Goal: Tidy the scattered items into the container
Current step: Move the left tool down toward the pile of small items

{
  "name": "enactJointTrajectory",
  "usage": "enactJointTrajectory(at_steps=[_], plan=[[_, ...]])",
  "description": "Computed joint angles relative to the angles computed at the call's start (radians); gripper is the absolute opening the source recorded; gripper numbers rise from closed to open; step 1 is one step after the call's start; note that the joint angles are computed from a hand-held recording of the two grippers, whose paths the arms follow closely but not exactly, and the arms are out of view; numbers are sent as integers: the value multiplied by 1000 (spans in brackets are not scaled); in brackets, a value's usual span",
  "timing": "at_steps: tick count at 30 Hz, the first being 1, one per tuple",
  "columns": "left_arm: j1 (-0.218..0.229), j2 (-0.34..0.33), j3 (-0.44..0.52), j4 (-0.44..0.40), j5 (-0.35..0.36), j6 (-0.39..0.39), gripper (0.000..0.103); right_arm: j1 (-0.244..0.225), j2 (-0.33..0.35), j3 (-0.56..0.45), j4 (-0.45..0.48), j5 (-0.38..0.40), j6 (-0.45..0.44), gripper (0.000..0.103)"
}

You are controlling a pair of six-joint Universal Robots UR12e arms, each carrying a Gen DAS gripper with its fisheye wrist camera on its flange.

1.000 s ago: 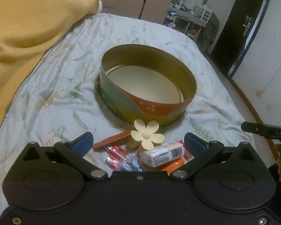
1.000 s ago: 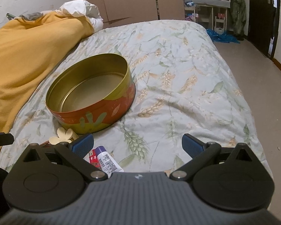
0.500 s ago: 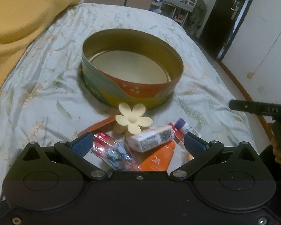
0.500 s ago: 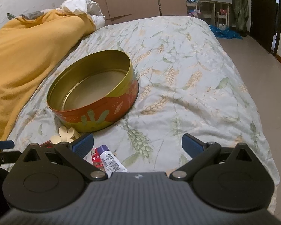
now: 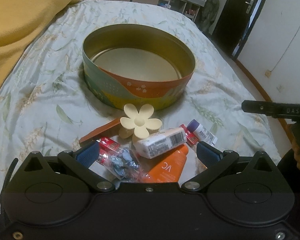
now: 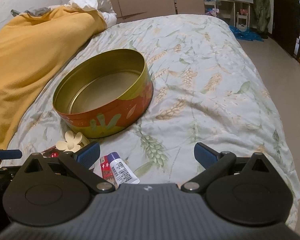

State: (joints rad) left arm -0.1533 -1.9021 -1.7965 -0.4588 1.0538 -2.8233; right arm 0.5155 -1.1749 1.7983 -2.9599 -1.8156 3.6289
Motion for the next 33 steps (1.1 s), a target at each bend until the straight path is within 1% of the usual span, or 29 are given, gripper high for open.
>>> enactJointTrajectory(at_steps=[5, 9, 12, 19, 23, 27, 33], plan=[[4, 2, 0, -21, -13, 27, 103, 3, 8, -5, -2, -5, -11, 103], [4, 7, 0, -68, -29, 72, 103, 4, 10, -9, 4, -4, -17, 103], [0, 11, 1, -112, -34, 115, 103, 5, 12, -10, 2, 0, -25, 103], [-3, 25, 14, -257, -29, 210, 103, -2, 12, -9, 1, 25, -17, 103], [-10, 29, 18, -310, -5, 251, 102, -5, 12, -7, -4, 39, -15, 103], [-20, 26, 27, -373, 18, 275, 100, -6, 12, -8, 2, 49, -14, 103], [-33, 22, 29, -424, 60, 310, 99, -5, 13, -10, 7, 54, -25, 103]])
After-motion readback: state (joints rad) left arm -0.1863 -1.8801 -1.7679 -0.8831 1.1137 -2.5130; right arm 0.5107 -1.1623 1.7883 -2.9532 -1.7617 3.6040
